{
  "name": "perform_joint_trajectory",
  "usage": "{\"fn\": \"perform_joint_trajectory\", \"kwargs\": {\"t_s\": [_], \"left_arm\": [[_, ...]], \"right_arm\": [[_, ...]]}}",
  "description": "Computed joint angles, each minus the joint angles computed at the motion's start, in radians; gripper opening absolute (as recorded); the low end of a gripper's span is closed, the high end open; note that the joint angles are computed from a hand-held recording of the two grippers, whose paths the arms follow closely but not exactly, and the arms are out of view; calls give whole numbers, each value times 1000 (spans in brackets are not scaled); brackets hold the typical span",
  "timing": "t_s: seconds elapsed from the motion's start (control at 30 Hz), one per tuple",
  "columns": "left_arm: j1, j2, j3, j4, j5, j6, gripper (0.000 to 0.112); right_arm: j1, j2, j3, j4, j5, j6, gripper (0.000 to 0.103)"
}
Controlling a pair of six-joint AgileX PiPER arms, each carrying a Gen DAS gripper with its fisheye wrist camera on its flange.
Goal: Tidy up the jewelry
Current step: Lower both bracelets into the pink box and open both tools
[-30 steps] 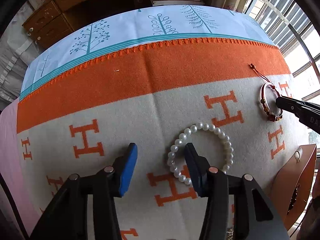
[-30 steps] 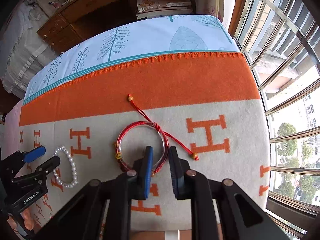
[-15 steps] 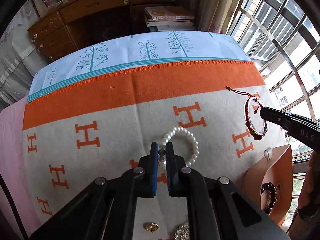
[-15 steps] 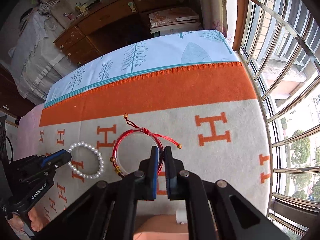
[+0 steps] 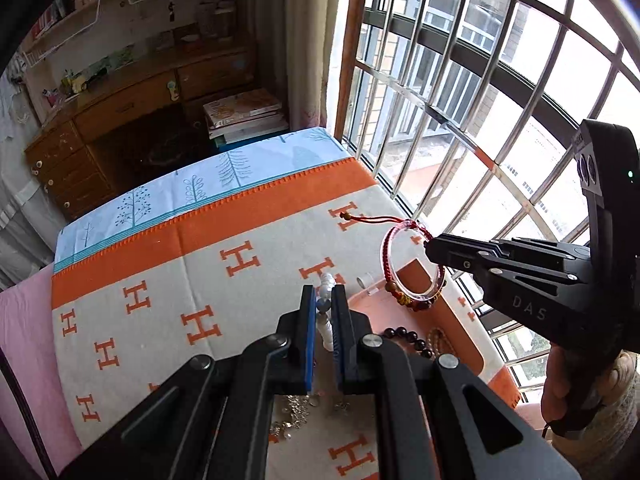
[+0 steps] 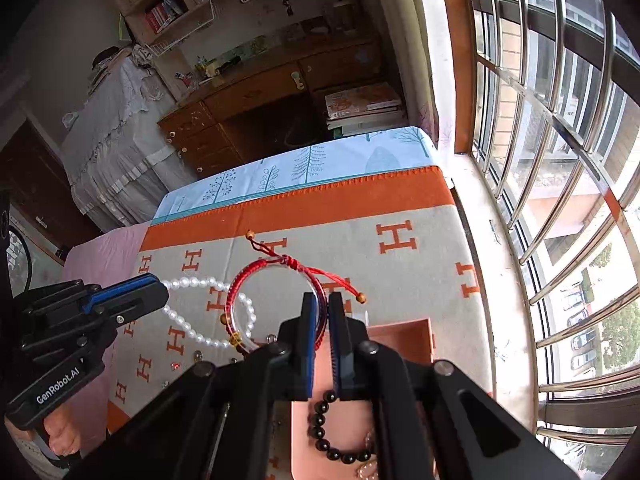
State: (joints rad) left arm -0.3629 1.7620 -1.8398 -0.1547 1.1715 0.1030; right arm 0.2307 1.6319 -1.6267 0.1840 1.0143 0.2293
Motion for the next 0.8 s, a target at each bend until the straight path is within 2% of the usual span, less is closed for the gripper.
{"fn": "perform_joint_trajectory", "kwargs": {"t_s": [0.17, 0.3, 0.47, 0.53, 0.57, 0.6, 0.67, 0.8], "left_arm": [[-141, -41, 95, 16, -37, -34, 5], [-243, -32, 173, 84, -96, -93, 5], [-288, 16, 231, 175, -194, -175, 5], [-280, 32, 240, 186, -228, -175, 9], [-275, 37, 242, 199, -239, -188, 23], [-268, 40, 239, 201, -243, -194, 47], [-247, 28, 256, 186, -270, -199, 70], [-222, -5, 284, 190, -283, -205, 71]], "right_arm": [[-26, -184, 169, -61, -35, 31, 6], [-52, -286, 278, -86, -38, 28, 6], [-68, -360, 396, -106, -47, 19, 6], [-60, -366, 425, -117, -52, 22, 6], [-62, -366, 438, -111, -56, 16, 6], [-64, -363, 448, -101, -60, 5, 6], [-63, -354, 465, -78, -67, -18, 6], [-24, -320, 487, -75, -85, -17, 6]]}}
